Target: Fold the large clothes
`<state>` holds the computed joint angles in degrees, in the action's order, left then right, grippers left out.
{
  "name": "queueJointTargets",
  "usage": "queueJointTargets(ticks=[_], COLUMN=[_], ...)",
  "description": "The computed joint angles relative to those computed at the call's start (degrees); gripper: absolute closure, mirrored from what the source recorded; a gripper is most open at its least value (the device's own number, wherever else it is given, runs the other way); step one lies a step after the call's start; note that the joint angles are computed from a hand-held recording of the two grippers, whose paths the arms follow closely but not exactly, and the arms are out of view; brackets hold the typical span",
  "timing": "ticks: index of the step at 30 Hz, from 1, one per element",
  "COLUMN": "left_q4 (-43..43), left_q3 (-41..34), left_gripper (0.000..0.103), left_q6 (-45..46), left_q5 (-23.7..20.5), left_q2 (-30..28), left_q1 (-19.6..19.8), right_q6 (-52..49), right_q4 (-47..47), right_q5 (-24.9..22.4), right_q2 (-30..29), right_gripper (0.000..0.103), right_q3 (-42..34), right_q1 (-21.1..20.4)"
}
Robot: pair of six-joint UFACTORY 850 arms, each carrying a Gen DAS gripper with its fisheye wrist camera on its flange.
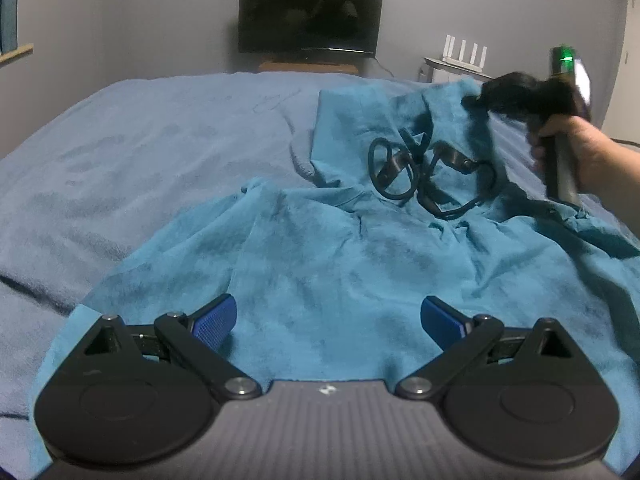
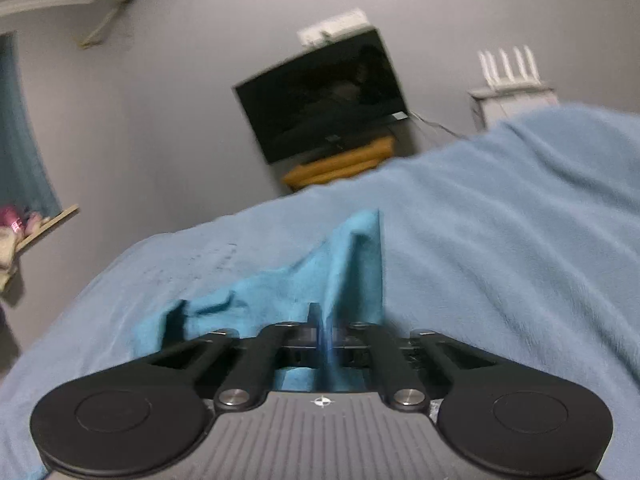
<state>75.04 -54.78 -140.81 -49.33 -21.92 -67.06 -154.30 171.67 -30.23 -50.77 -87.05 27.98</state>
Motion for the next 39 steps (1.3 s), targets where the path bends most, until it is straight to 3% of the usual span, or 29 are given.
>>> queueJointTargets(ticks=[4, 7, 11, 14, 16, 21, 23, 25, 28, 30, 34, 38, 39], left_q4=[-2.60, -3.09, -2.62, -3.14, -4.36, -9.12, -10.10, -8.57, -2.94, 0.63, 7.54, 10.92, 11.14], left_q3=[0.01, 0.56, 0.33, 0.74, 1.24, 1.43, 1.75, 3.09, 5.08, 5.02, 4.91, 4.42, 4.34], left_gripper=[0.004, 0.004, 0.004, 0.004, 0.004, 0.004, 0.004, 0.004, 0.004, 0.004, 0.004, 0.004, 0.005], left_q6=[1.28, 0.66, 0.22, -2.24, -5.06, -9.82, -11.97, -16.52, -22.49, -22.60, -24.42, -25.10, -24.57], left_q5=[2.05, 3.78, 1.93, -1.45, -5.11, -17.14, -21.19, -22.33, -20.63, -18.09, -12.82, -7.51, -6.80], left_q2=[-1.25, -1.97, -2.70, -2.67, -2.08, -1.23, -1.04, -0.32, 0.39, -0.04, -0.87, -1.84, -1.93], left_q1=[0.75, 1.18, 0.18, -1.56, -3.30, -7.59, -8.83, -9.66, -9.99, -9.44, -7.92, -5.69, -5.40], right_q6=[1.49, 0.87, -6.11, -11.02, -14.31, -14.01, -10.85, -8.90, -3.73, 0.16, 8.77, 18.32, 22.07], right_q4=[-6.68, -10.15, -10.68, -8.95, -6.14, 0.38, 2.44, 4.37, 4.81, 3.05, -0.21, -4.59, -8.28], right_q5=[-10.67, -19.93, -29.64, -33.56, -34.19, -30.06, -28.60, -27.89, -28.45, -28.99, -27.44, -24.38, -25.86], right_q2=[6.12, 13.54, 24.01, 29.97, 32.94, 36.58, 37.27, 38.79, 39.89, 40.02, 34.49, 27.50, 25.53], right_gripper=[0.101, 0.101, 0.101, 0.101, 0.101, 0.097, 0.084, 0.061, 0.053, 0.043, 0.029, 0.027, 0.037], right_q3=[9.22, 20.48, 37.04, 47.52, 53.54, 63.01, 65.02, 67.24, 68.56, 68.47, 62.36, 56.09, 54.87], right_q1=[-0.21, -0.89, -1.06, -0.56, 0.11, 1.09, 1.11, 1.07, 0.82, -0.02, 1.11, 1.87, 0.94])
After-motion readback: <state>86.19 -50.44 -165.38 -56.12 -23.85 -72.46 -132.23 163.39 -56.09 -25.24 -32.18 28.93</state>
